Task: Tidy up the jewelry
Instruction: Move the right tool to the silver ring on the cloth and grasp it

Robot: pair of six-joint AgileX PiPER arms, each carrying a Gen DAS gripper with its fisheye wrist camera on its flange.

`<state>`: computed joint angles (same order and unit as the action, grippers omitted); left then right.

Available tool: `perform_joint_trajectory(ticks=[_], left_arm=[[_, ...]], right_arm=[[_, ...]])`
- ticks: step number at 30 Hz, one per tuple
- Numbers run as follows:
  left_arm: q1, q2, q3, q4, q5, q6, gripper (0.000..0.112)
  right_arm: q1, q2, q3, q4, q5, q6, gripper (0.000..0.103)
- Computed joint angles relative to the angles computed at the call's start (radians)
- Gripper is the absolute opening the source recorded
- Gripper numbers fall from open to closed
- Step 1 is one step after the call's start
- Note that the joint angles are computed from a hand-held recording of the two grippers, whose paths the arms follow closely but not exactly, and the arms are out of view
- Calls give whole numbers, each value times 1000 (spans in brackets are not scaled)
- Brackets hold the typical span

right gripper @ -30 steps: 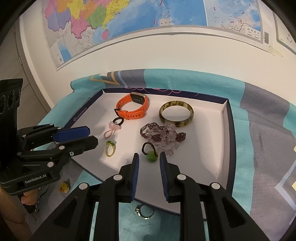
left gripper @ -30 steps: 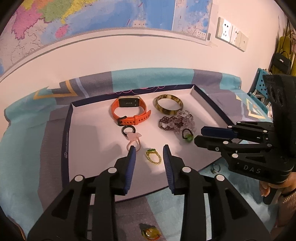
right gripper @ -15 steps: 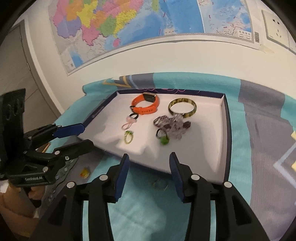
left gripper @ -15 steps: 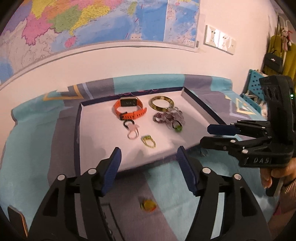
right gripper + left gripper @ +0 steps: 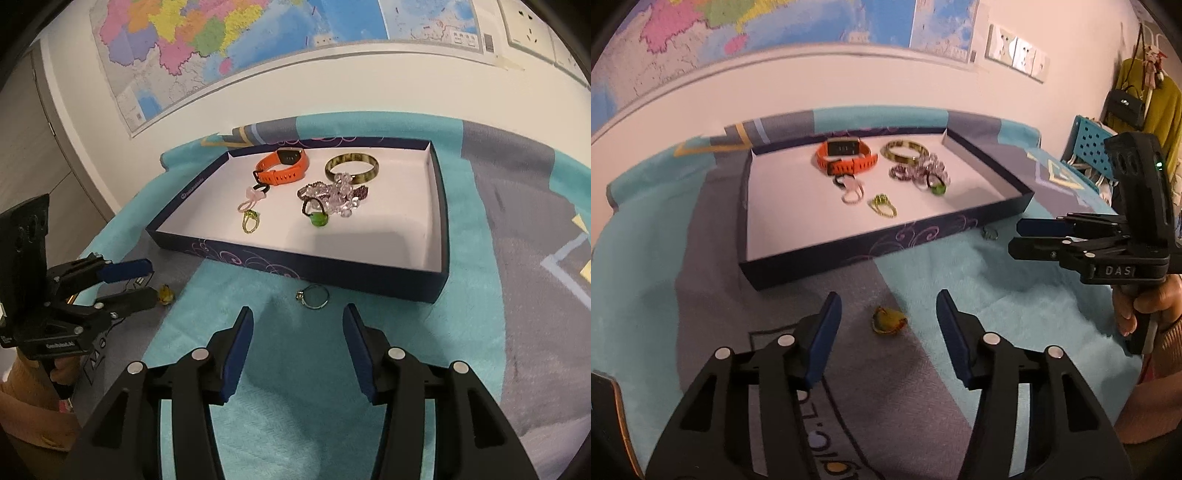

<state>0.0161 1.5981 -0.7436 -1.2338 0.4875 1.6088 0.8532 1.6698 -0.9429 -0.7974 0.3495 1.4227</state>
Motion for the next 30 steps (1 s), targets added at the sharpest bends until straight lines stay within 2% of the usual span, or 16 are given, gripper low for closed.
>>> perform_joint_trajectory(ticks=[6,8,11,15,20,25,30], left_arm=[[-39,40,-25,91,-15,-102,37],[-50,37,-19,92,-32,-105,35],[-49,38,-19,98,-29,-114,25],[-46,37,-19,100,-24,-118,24],[-38,39,-25,104,-9,-123,24],[-26,45,-31,102,6,-126,22],[-22,28,-15,97,1,-120,23]], right_arm=[[-4,29,-35,32,33,-37,48],[-10,44,-53,59,38,-72,48],[-11,70,-92,92,69,-123,48],[-5,109,-150,120,115,-180,46],[21,145,-209,117,205,-209,21],[23,130,-187,131,185,-235,3],[21,96,-149,154,141,-240,1]])
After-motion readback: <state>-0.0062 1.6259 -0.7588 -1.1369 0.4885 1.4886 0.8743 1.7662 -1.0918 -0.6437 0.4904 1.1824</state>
